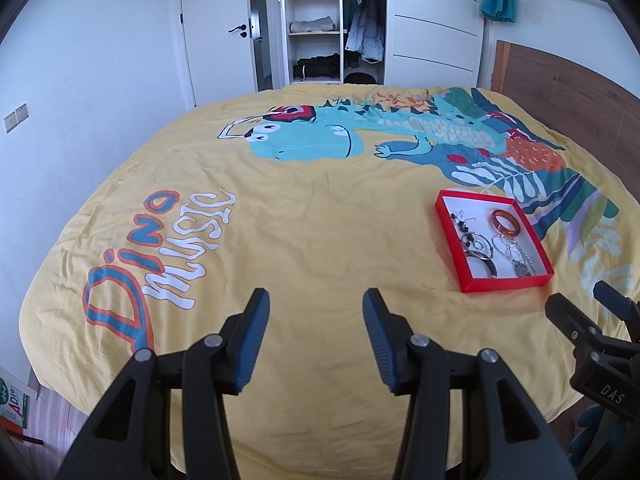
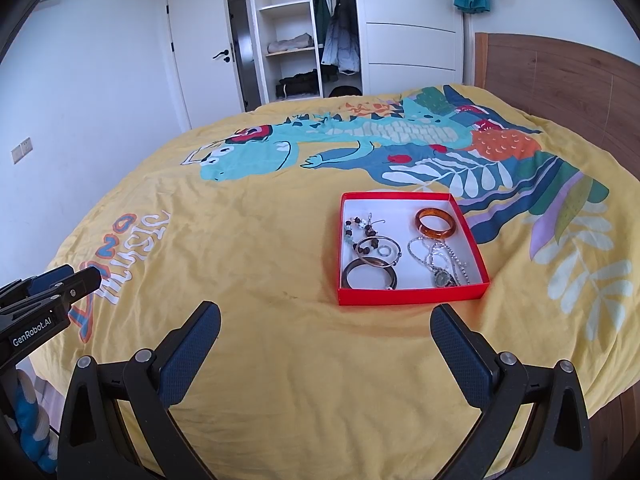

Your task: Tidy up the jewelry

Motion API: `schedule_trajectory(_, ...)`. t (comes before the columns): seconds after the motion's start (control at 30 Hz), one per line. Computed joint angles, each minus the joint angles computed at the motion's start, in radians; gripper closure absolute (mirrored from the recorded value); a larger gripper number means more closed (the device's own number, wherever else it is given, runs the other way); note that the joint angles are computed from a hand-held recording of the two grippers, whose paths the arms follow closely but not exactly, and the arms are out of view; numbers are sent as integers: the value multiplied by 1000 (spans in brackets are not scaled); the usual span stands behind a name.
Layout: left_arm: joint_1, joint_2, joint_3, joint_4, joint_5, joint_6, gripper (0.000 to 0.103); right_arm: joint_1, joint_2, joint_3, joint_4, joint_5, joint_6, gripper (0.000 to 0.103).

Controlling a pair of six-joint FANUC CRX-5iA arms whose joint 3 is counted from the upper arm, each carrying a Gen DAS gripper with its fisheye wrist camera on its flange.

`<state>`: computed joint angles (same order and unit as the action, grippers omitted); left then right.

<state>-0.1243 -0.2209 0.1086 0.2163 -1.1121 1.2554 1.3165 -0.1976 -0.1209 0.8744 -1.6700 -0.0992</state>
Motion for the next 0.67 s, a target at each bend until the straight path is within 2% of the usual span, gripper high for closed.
schedule_trajectory(0.67, 9, -3, -3, 5, -5, -7, 57, -7, 3, 1, -8, 10, 6, 0)
